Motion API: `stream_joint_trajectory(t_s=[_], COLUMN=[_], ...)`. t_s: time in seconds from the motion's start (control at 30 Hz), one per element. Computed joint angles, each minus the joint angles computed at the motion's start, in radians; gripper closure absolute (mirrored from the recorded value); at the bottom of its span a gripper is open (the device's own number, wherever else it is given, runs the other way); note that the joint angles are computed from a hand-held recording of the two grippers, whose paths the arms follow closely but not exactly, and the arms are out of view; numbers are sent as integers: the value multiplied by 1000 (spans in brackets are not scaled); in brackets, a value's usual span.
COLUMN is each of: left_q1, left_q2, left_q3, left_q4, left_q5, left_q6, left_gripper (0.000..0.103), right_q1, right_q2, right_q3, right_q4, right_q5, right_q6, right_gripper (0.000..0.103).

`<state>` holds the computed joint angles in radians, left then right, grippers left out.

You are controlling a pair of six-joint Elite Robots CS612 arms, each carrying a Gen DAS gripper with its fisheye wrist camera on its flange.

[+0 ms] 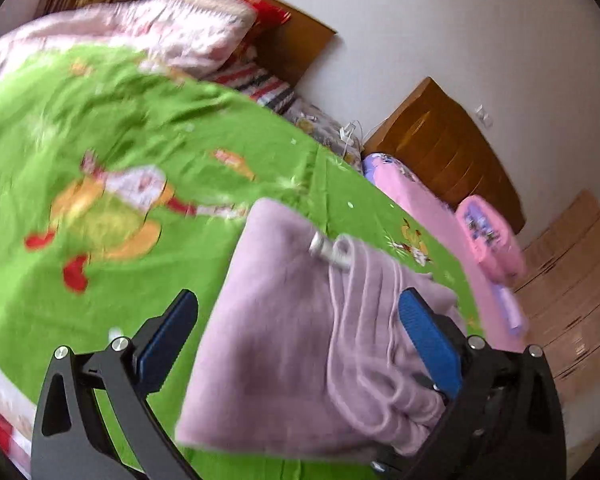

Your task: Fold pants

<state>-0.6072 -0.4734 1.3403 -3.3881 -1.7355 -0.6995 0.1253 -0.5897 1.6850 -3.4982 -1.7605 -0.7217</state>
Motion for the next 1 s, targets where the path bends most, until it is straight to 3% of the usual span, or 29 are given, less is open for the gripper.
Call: stream_joint_trajectory(t_s=[0.03,0.1,0.2,0.3,0.43,0.53,0.63,0.7,0.77,0.87,0.97,1.0], left_q1=[9,19,32,31,20,26,19,11,4,5,8,10], left_q2=[5,18,50,70,80,112,127,139,148,172,187,197], left_q3=[3,-9,-69,-143,-210,-273,-327,-371,-401,-425,-432,-443], left_q4=[-20,-41,-14,134,333,357,455,556,634,626,588,578], left_q5=[-46,-114,-288,-463,-523,-628,-652,-620,-546,-552,-569,-581], left_q6=[-29,-61,-82,-7,81,59,125,168,185,159,148,136], left_gripper=[3,3,3,2,2,2,4,22,35,36,33,31], right_q1=[-8,-38,-41,-28,-25,-22,-20,-20,-18,-52,-120,-138], right_q2=[0,-27,-25,-31,-27,-27,-33,-33,-44,-89,-142,-153], right_q3=[7,24,37,80,84,86,98,95,101,154,237,266], right_q4=[-20,27,-28,-101,-152,-189,-224,-203,-139,-100,-118,-143], right_q5=[14,115,117,100,99,105,103,103,116,189,310,329], right_q6=[-3,81,85,94,108,134,143,146,119,188,322,354], right_gripper=[68,68,69,69,69,69,69,66,56,45,15,14])
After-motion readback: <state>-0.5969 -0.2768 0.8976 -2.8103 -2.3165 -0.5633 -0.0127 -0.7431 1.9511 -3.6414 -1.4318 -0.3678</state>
